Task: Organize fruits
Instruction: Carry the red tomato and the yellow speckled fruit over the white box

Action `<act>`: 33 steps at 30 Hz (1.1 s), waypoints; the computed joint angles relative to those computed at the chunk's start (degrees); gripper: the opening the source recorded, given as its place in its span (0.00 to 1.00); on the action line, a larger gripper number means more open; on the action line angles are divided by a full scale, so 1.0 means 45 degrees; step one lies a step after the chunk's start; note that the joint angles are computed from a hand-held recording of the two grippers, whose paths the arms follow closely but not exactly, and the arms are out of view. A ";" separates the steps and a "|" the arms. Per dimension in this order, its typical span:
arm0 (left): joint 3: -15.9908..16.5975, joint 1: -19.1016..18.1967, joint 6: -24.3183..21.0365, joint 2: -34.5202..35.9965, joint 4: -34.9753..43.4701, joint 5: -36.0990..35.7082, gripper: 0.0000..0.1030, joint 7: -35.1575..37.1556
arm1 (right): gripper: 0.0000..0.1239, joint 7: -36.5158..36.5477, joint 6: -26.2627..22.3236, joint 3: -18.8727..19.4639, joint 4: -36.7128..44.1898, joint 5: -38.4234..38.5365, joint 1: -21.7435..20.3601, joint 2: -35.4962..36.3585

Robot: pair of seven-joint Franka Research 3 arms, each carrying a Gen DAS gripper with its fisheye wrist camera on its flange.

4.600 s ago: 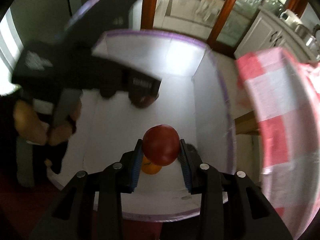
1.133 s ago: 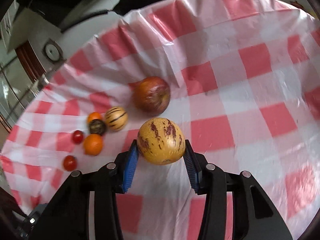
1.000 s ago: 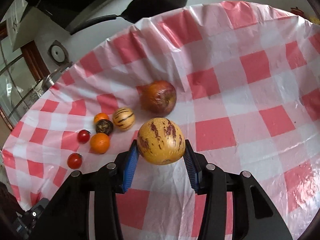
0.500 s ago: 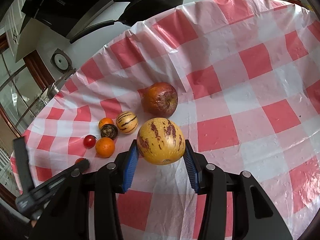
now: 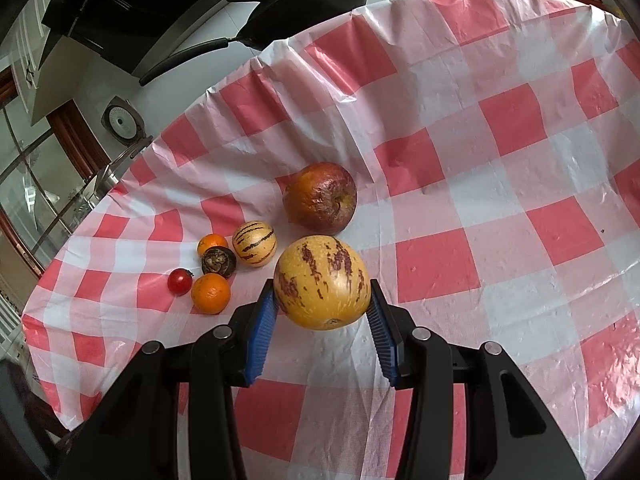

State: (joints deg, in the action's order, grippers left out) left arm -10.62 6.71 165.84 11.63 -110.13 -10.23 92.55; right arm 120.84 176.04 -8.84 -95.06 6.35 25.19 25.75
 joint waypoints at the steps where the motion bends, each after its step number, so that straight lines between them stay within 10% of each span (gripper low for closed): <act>1: 0.0060 -0.0090 0.0020 -0.0245 -0.0226 0.0122 0.37 -0.0211 | 0.36 -0.0055 0.0008 0.0070 0.0013 0.0030 -0.0061 0.0007; 6: 0.0291 -0.0178 0.0583 -0.2242 -0.2572 -0.0750 0.37 0.0570 | 0.36 -0.0823 -0.0018 0.0783 -0.0004 0.0274 -0.0573 -0.0050; 9: 0.0841 -0.0557 0.0792 -0.3516 -0.4004 -0.1330 0.37 0.1301 | 0.36 0.0105 -0.0466 -0.0468 -0.0587 -0.1013 0.0658 -0.0580; 20: 0.3730 -0.2211 0.1412 -0.7125 -0.7946 -0.1414 0.37 0.2464 | 0.36 0.1449 0.0764 0.0095 -0.5099 -0.3166 0.2582 -0.3986; 33: 0.5918 -0.1878 0.1848 -1.0093 -1.0640 0.0748 0.37 0.2290 | 0.36 0.2480 -0.0737 0.2288 -0.4728 -0.6722 0.2586 -0.4448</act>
State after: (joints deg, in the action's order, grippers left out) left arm 16.01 -1.74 174.16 -33.79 -158.01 -6.87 102.85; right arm 132.00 172.72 1.46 -116.34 -23.90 36.83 5.73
